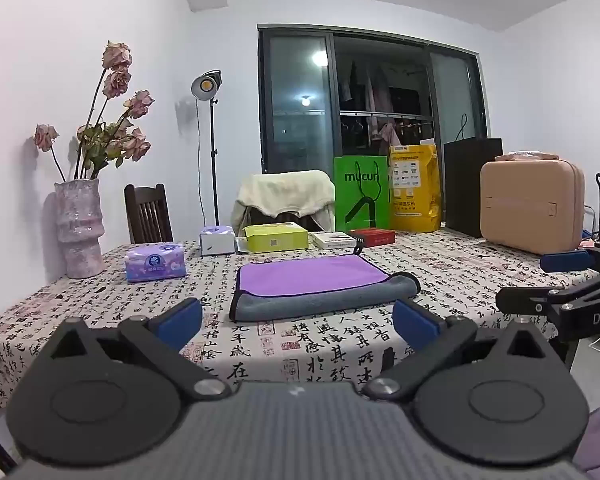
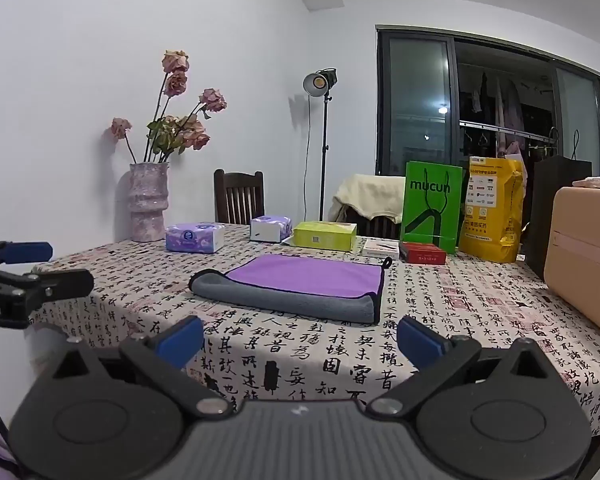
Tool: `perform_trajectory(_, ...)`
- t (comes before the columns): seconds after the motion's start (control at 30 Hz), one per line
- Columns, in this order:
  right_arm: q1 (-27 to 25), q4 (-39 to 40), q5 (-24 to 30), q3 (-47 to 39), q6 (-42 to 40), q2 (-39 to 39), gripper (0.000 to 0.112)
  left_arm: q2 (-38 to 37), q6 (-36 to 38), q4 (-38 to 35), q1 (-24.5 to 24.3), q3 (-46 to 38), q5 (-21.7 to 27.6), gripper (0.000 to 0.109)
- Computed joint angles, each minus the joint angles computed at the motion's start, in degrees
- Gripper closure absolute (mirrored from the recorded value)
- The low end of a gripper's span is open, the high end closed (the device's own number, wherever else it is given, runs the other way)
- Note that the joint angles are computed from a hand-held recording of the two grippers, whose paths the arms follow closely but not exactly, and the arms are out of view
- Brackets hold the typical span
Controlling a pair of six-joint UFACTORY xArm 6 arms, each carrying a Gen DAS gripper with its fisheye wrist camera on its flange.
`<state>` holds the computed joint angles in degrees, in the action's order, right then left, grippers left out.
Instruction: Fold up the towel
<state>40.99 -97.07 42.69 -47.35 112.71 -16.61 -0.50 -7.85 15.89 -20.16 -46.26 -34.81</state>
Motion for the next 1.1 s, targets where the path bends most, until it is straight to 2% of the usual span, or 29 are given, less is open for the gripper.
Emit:
perform_trajectory(0.23, -0.4, -0.3, -0.9, -0.1, -0.3, 0.1, 0.009, -0.8, 0.4, -0.5, -0.2, 0.6, 0.8, 0.006)
perform_trajectory(0.47, 0.0, 1.1, -0.1, -0.9, -1.5, 0.8, 0.009, 0.3, 3.3, -4.5, -2.2, -0.1, 1.1, 0.006)
perform_trajectory(0.57, -0.6, 0.8, -0.6, -1.0, -1.3, 1.0, 0.009, -0.4, -0.2, -0.4, -0.3, 0.1, 1.5, 0.006)
perform_trajectory(1.1, 0.0, 1.3, -0.1, -0.8, -1.4, 1.1, 0.009, -0.1, -0.2, -0.6, -0.4, -0.3, 2.2, 0.006)
